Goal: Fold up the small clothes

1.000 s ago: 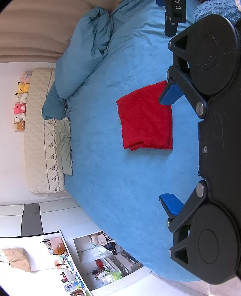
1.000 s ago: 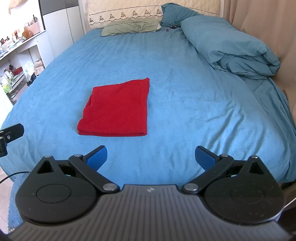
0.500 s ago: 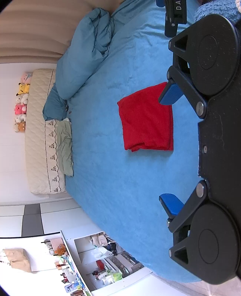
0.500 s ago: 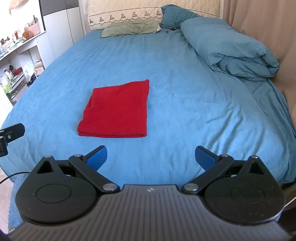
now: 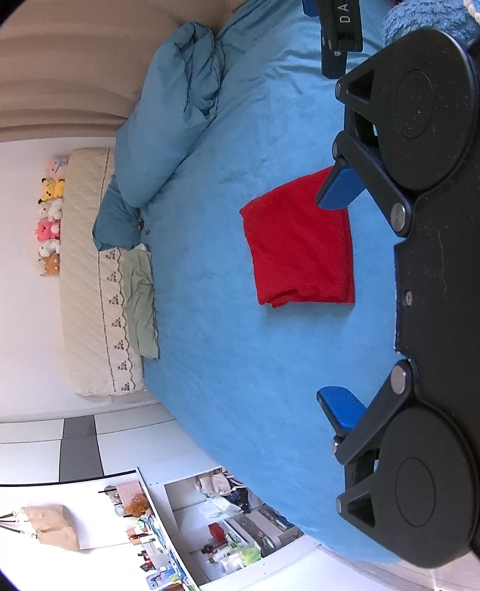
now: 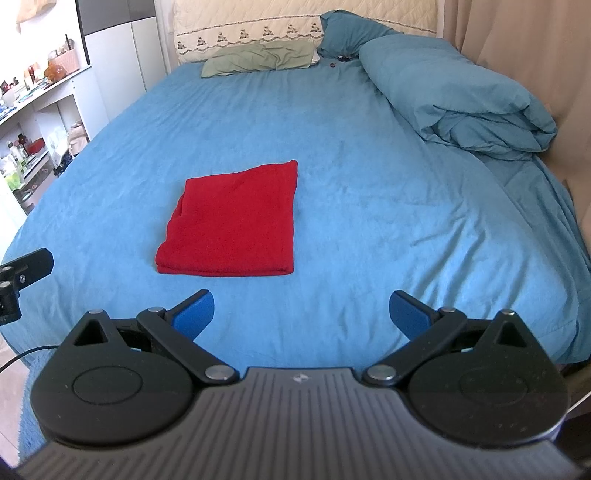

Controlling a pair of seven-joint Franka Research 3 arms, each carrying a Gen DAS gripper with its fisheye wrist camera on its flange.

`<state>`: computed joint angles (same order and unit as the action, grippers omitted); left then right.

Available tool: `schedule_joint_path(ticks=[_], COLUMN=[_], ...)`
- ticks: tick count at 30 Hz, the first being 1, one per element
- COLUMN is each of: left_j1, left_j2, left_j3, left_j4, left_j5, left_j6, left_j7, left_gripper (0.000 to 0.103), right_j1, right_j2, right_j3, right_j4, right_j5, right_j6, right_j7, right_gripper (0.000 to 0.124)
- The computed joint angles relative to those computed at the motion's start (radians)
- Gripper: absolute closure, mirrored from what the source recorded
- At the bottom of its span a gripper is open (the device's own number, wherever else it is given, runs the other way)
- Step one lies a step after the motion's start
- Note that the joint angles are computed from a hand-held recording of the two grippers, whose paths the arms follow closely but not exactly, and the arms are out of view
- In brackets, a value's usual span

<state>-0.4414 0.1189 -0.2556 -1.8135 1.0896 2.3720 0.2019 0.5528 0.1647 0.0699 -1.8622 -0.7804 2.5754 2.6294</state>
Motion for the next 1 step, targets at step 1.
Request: schedule_joint_path(ticks=[1], left_j1=[0.001], left_j2=[0.002], left_j3=[0.001], left_j4=[0.002], left_j5=[-0.001], left_j6=[0.0], left_j7=[0.0], left_gripper=[0.0], right_j1=[0.001], right_j2=[0.002], right_j3=[0.0], right_j4=[0.003], right_j5=[0.001], right_j6=[-0.001], right_j7=[0.003], right_gripper=[0.021])
